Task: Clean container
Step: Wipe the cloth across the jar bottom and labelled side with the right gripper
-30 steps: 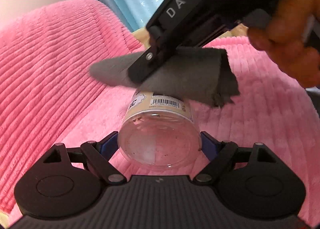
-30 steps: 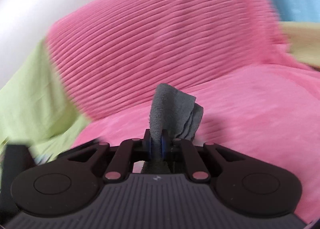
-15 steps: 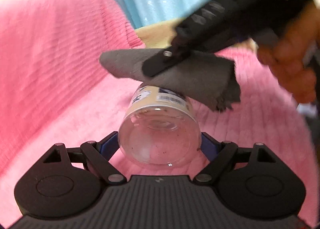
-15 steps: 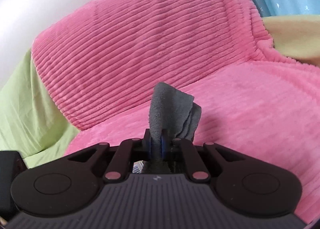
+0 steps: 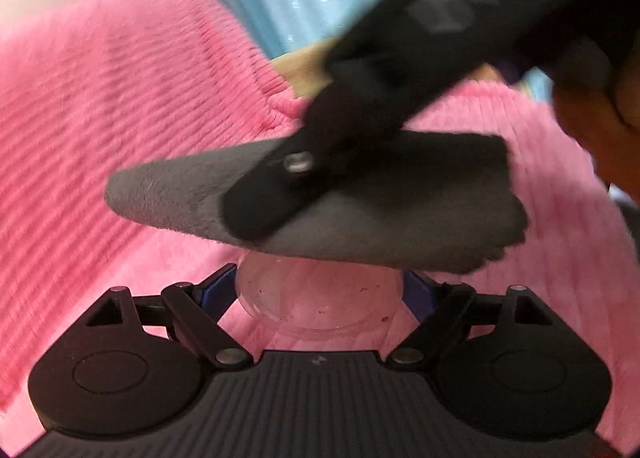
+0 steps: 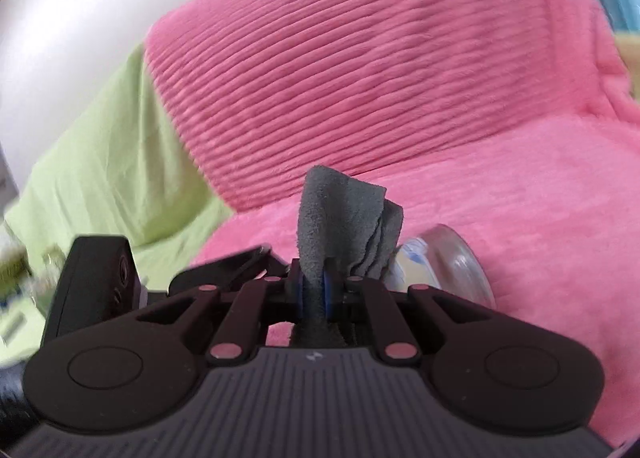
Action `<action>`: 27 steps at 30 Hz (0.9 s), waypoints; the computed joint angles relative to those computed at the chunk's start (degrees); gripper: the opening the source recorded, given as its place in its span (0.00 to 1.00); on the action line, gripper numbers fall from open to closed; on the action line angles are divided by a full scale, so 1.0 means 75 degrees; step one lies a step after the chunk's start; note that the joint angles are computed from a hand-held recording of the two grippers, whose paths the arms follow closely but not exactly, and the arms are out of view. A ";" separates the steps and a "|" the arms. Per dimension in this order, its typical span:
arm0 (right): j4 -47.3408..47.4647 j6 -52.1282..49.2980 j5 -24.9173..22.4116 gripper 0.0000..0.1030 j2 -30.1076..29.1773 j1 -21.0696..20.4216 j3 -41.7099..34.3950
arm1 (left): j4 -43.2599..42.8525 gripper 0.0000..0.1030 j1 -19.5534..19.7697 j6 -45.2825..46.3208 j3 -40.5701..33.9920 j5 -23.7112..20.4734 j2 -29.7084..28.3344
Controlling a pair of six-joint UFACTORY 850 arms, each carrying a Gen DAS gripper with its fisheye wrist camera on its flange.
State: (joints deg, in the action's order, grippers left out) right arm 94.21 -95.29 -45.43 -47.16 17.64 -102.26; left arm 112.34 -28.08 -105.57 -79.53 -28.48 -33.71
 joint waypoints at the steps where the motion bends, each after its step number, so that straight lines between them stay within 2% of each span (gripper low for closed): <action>1: 0.0182 -0.0094 0.0170 0.06 0.0014 0.0001 0.0022 | -0.0046 0.83 -0.0027 0.0139 -0.0024 -0.0061 -0.0019; 5: 0.1428 -0.0170 0.1170 0.06 0.0077 -0.0074 0.0210 | -0.0051 0.83 -0.0040 0.0296 -0.0135 -0.0101 -0.0090; 8: 0.1190 0.0070 0.0988 0.07 0.0117 -0.0106 0.0249 | -0.0142 0.83 -0.0022 0.0371 -0.0187 -0.0072 -0.0120; 11: 0.0229 0.0806 -0.0142 0.07 -0.0068 -0.0147 -0.0005 | -0.0187 0.83 0.0046 0.0383 -0.0371 0.0014 -0.0253; 12: 0.0173 0.0687 -0.0178 0.06 -0.0065 -0.0116 0.0000 | -0.0188 0.83 0.0040 0.0376 -0.0371 0.0000 -0.0256; 14: 0.0651 -0.0025 0.0494 0.06 0.0087 -0.0023 0.0191 | -0.0151 0.83 0.0048 0.0258 -0.0371 0.0016 -0.0258; 16: 0.1320 -0.0286 0.1194 0.06 0.0125 -0.0015 0.0258 | 0.0009 0.83 0.0090 -0.0112 -0.0370 0.0137 -0.0242; 19: 0.1456 0.0545 0.0966 0.06 -0.0063 -0.0188 0.0108 | 0.0530 0.83 0.0261 -0.1312 -0.0258 0.0640 -0.0111; 22: 0.1515 0.0266 0.1033 0.06 0.0026 -0.0145 0.0224 | 0.1224 0.85 0.0503 -0.2898 -0.0218 0.1251 -0.0042; 24: 0.1579 0.0000 0.1159 0.06 0.0054 -0.0068 0.0246 | 0.1549 0.84 0.0563 -0.3528 -0.0213 0.1364 -0.0045; 27: 0.1656 -0.0114 0.1157 0.07 0.0123 -0.0048 0.0340 | 0.1213 0.83 0.0517 -0.3050 -0.0258 0.1228 -0.0067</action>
